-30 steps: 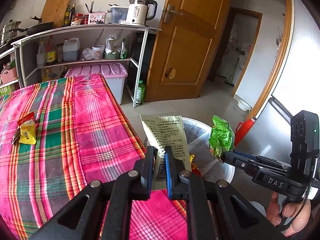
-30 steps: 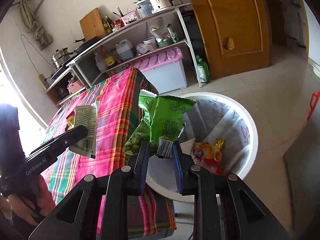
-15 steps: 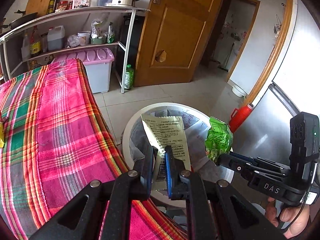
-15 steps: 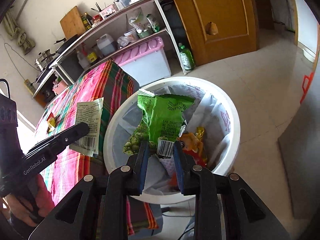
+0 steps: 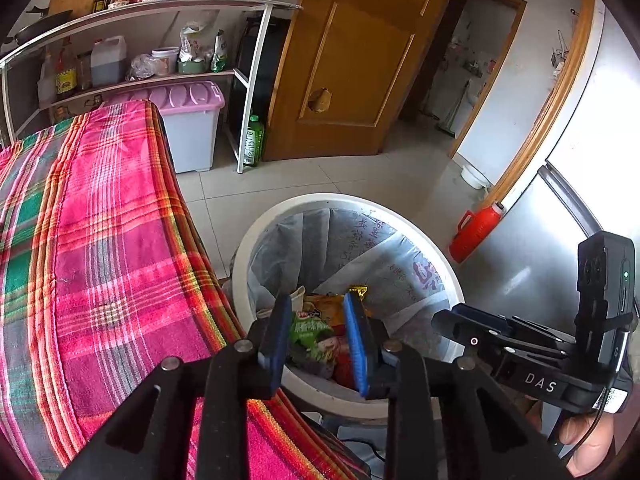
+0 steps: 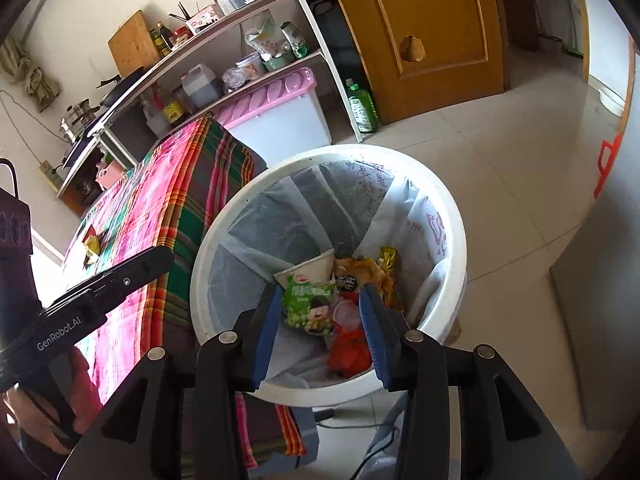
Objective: Collect trash
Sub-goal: 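Carry the wrapper and green snack bag over the bin and open both tools, then move both tools back over the table toward the yellow wrapper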
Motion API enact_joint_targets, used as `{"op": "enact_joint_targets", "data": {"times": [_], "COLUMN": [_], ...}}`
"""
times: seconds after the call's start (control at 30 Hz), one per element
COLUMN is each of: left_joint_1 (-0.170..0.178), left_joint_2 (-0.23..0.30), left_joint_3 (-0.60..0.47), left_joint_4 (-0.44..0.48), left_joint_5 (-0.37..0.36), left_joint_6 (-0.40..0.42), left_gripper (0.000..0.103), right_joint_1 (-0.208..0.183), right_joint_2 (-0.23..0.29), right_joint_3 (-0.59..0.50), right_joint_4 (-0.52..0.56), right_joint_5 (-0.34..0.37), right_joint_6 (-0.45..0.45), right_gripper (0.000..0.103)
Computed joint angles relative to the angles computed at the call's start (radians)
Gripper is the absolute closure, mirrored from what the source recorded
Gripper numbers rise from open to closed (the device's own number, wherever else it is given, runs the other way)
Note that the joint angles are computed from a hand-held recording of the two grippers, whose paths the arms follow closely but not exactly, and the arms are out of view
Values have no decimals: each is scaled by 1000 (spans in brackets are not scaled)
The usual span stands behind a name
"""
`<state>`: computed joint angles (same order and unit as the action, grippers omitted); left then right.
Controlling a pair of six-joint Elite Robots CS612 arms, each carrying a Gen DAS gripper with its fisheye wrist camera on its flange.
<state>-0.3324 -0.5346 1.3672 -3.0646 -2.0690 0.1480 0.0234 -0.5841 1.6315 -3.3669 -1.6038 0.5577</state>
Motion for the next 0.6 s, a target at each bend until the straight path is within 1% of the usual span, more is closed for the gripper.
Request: {"op": "enact_joint_targets", "data": {"times": [0.13, 0.33, 0.6], "left_joint_1": [10, 27, 55], "left_joint_2": [-8, -24, -42], "left_joint_3": [15, 47, 86], "left_joint_4": [-35, -113, -212], "left_joint_5": [-13, -4, 19], "left_joint_6": [-14, -45, -78], "left_gripper": [75, 75, 75], "right_joint_1": [5, 19, 44], "right_joint_2": [-6, -13, -20], "right_joint_3": [8, 12, 0], "right_joint_4": [-34, -86, -110], "right_joint_5": [-3, -1, 10], "right_joint_6": [-9, -44, -95], "right_gripper": [61, 61, 61]}}
